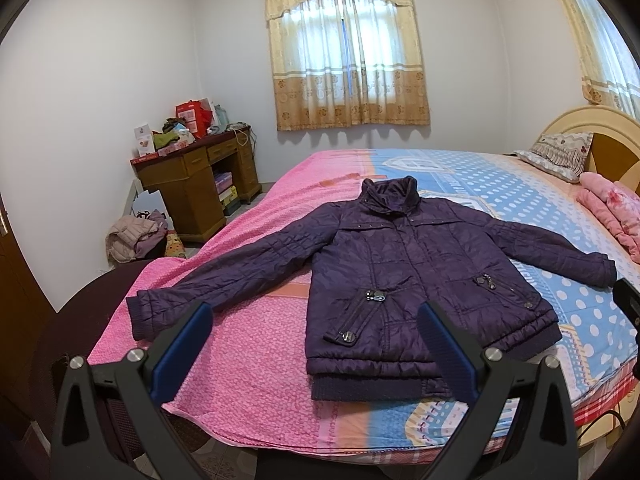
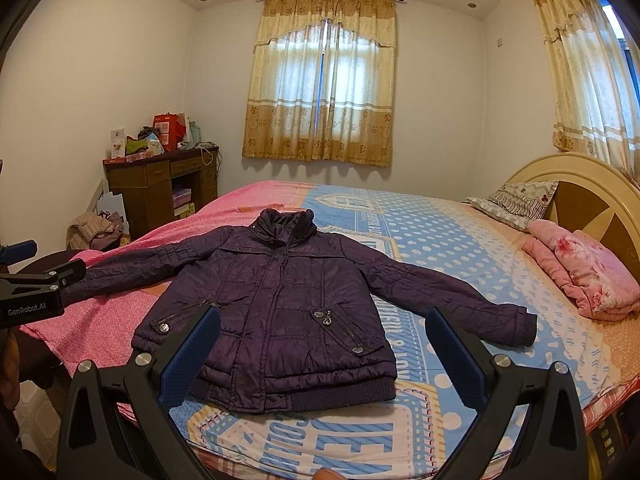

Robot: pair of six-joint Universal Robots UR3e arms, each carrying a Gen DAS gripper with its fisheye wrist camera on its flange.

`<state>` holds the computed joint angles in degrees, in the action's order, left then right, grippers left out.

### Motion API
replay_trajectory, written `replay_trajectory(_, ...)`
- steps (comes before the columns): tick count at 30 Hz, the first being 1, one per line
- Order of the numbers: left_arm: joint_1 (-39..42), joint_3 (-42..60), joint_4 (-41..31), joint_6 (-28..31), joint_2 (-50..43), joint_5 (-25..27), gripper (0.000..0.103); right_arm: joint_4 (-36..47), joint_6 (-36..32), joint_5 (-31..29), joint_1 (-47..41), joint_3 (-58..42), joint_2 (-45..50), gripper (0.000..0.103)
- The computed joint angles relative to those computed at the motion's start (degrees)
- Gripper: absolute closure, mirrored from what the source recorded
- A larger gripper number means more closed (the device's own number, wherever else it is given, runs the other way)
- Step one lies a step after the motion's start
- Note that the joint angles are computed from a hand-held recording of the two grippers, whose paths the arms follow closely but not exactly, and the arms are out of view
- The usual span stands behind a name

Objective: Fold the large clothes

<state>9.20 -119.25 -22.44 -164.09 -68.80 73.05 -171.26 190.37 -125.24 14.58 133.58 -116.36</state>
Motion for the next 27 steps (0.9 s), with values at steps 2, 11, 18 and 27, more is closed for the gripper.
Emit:
replay_trajectory(2, -0.1, -0.1, 0.2, -0.1, -0.1, 0.2, 0.000, 0.1, 0.0, 0.3, -0.2, 0.0, -0.2, 0.001)
replay_trajectory(11, -0.3, -0.6, 1.0, -0.2, -0.2, 0.6, 0.000, -0.1, 0.6, -0.5, 0.9, -0.5, 1.0, 0.001)
replay_trajectory(18, -1.0, -1.3, 2.6, -0.3, -1.0, 1.7, 0.000, -1.3, 0.1, 1.1, -0.2, 0.2, 0.9, 0.001)
replay_trajectory(27, -6.8, 2.6, 10.0, -1.6, -13.3, 9.8, 0.000, -4.5, -4.6, 22.6, -22.1, 10.2, -7.4, 0.001)
